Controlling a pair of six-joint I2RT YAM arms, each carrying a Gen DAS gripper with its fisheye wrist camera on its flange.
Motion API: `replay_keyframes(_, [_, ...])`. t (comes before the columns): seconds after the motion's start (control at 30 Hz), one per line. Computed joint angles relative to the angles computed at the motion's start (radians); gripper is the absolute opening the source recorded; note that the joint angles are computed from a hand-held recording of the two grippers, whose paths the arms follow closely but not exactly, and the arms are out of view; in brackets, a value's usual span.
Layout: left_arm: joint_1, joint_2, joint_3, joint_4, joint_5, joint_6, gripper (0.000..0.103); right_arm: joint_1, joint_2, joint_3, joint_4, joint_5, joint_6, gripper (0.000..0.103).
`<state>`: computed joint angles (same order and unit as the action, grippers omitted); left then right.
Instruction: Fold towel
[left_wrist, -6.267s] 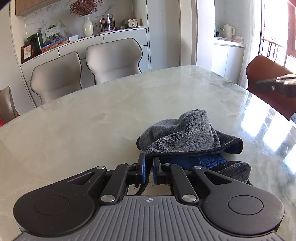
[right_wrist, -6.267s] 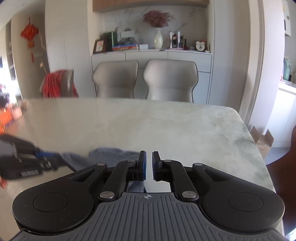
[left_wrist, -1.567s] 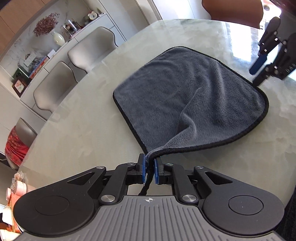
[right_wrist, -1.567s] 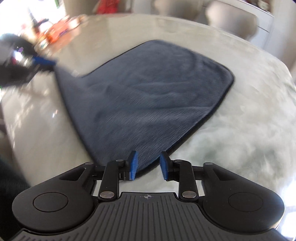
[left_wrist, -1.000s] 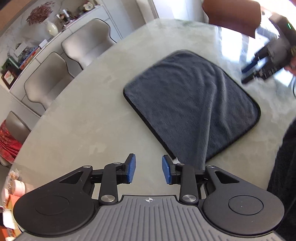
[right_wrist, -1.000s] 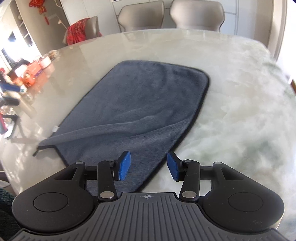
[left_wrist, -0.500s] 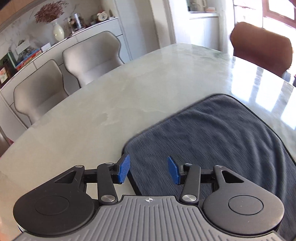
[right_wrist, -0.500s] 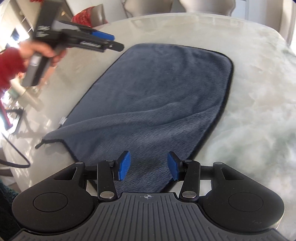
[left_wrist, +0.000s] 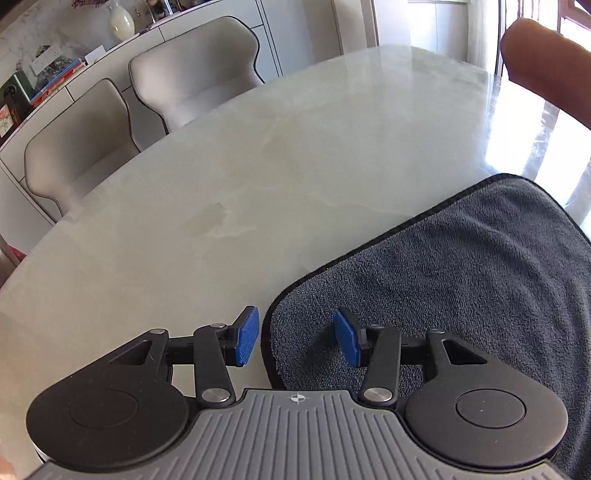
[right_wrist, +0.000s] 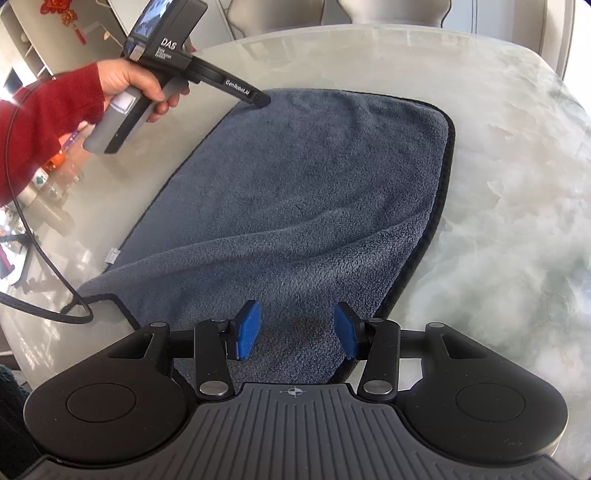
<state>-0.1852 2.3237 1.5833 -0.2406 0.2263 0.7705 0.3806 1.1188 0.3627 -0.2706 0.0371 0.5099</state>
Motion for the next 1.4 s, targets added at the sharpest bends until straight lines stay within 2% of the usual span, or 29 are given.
replay_keyframes(0.03, [-0.001,-0.008,-0.026,0.039,-0.008,0.016,0.064,0.001,-0.005,0.003,-0.014,-0.002,0.005,0.046])
replay_keyframes(0.1, [0.006,-0.013,-0.049,0.068,0.010,0.026,0.062,0.013,-0.014,0.007,-0.043,0.003,0.023,0.046])
replay_keyframes(0.17, [0.013,-0.015,-0.055,0.068,0.034,0.023,0.046,0.042,-0.020,0.015,-0.084,0.025,0.045,0.047])
replay_keyframes(0.23, [0.003,-0.023,-0.083,0.103,0.010,0.040,0.007,0.079,-0.014,0.027,-0.121,0.058,0.076,0.047])
replay_keyframes(0.27, [-0.007,-0.029,-0.112,0.145,-0.025,0.070,0.002,0.087,-0.014,0.033,-0.136,0.067,0.087,0.047])
replay_keyframes(0.4, [-0.017,-0.036,-0.159,0.224,-0.052,0.109,0.002,0.117,-0.007,0.036,-0.152,0.100,0.125,0.055])
replay_keyframes(0.6, [-0.028,0.006,-0.142,0.309,-0.139,0.142,0.000,0.134,0.030,0.031,-0.112,0.117,0.133,0.057])
replay_keyframes(0.67, [-0.022,0.037,-0.129,0.363,-0.179,0.167,0.000,0.143,0.026,0.014,-0.075,0.133,0.144,0.049])
replay_keyframes(0.7, [-0.016,0.048,-0.115,0.367,-0.178,0.167,0.000,0.142,0.028,0.008,-0.059,0.135,0.141,0.029])
replay_keyframes(0.73, [-0.002,0.057,-0.074,0.312,-0.153,0.137,0.000,0.131,0.035,0.011,-0.056,0.130,0.129,0.017])
replay_keyframes(0.83, [0.036,0.044,0.002,0.153,-0.037,0.025,0.000,0.090,0.028,0.018,-0.063,0.092,0.100,0.013])
replay_keyframes(0.87, [0.043,0.032,0.005,0.123,-0.008,0.012,0.000,0.088,0.023,0.026,-0.080,0.092,0.094,0.013])
replay_keyframes(0.93, [0.055,0.014,0.016,0.050,0.052,0.006,0.009,0.084,0.000,0.039,-0.130,0.099,0.079,0.008])
replay_keyframes(1.0, [0.056,0.009,0.025,-0.003,0.082,0.006,0.010,0.084,-0.010,0.054,-0.191,0.118,0.070,0.006])
replay_keyframes(1.1, [0.051,0.007,0.016,-0.028,0.081,0.013,0.012,0.080,-0.021,0.067,-0.261,0.138,0.063,0.006])
replay_keyframes(1.2, [0.040,-0.029,-0.043,-0.005,0.078,0.017,0.013,0.038,-0.085,0.049,-0.288,0.092,0.077,0.008])
replay_keyframes(1.27, [0.040,-0.066,-0.092,-0.001,0.098,0.022,0.016,0.012,-0.118,0.039,-0.279,0.027,0.086,0.014])
replay_keyframes(1.33, [0.047,-0.125,-0.184,0.029,0.113,0.052,0.024,0.018,-0.141,0.023,-0.261,-0.011,0.113,0.030])
replay_keyframes(1.4, [0.066,-0.182,-0.273,0.046,0.130,0.091,0.026,0.057,-0.126,0.021,-0.257,-0.001,0.136,0.031])
